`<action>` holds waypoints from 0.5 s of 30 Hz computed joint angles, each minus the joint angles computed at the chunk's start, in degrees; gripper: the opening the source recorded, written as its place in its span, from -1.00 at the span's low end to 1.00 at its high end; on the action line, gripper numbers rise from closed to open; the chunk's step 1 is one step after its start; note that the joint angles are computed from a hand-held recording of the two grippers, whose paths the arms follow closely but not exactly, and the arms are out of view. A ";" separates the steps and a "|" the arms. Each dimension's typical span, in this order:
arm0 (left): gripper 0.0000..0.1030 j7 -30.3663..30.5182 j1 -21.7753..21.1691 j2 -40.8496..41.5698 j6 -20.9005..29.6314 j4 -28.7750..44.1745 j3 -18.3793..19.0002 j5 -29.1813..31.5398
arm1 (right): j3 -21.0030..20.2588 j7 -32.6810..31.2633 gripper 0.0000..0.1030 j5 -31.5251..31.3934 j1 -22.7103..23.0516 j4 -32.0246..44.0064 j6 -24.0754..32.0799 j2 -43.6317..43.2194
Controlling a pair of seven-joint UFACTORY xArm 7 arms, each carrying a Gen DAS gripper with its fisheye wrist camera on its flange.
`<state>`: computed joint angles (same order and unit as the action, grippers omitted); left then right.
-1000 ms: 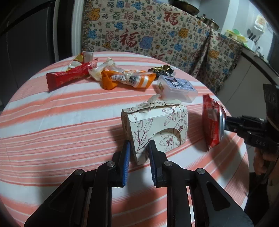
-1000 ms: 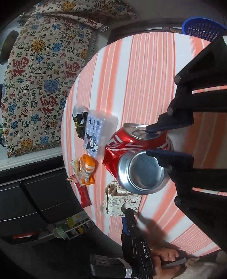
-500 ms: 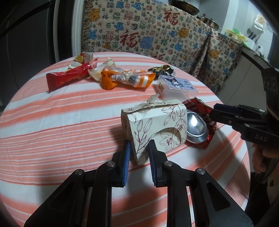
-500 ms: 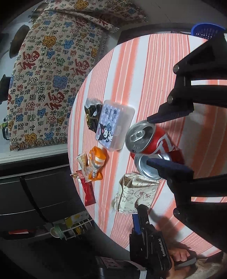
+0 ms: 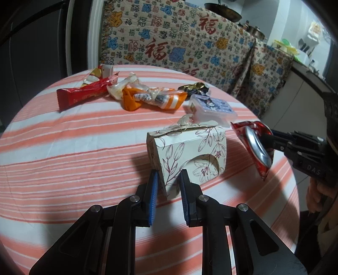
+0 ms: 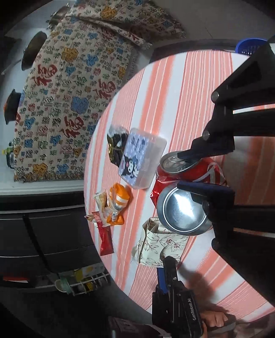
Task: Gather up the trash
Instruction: 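Carry the paper box and red can over the blue wastebasket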
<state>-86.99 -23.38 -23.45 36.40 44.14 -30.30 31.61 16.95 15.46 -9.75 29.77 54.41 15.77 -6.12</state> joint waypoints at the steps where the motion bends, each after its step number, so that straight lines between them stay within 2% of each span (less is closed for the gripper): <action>1: -0.63 -0.07 -0.07 -0.15 -0.20 0.10 0.03 0.00 | -0.37 -0.50 -0.59 1.03 0.14 -0.88 -0.45 -0.91; 7: -0.63 -0.07 0.01 1.80 -0.26 3.44 -1.28 1.12 | -2.99 -4.54 -0.59 7.76 0.37 -5.22 -1.07 -6.77; 11: -0.63 -0.47 -0.66 5.61 0.05 7.73 -1.79 3.34 | -5.80 -8.32 -0.59 13.68 0.90 -7.46 -0.19 -9.94; 15: -0.63 -0.88 -2.48 11.18 -0.03 13.52 -0.95 6.06 | -7.45 -10.32 -0.59 16.27 -0.74 -10.05 0.91 -13.46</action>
<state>-87.86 -25.87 -12.27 36.37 57.67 -31.25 37.67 9.50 5.15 6.52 29.03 44.36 16.69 -19.59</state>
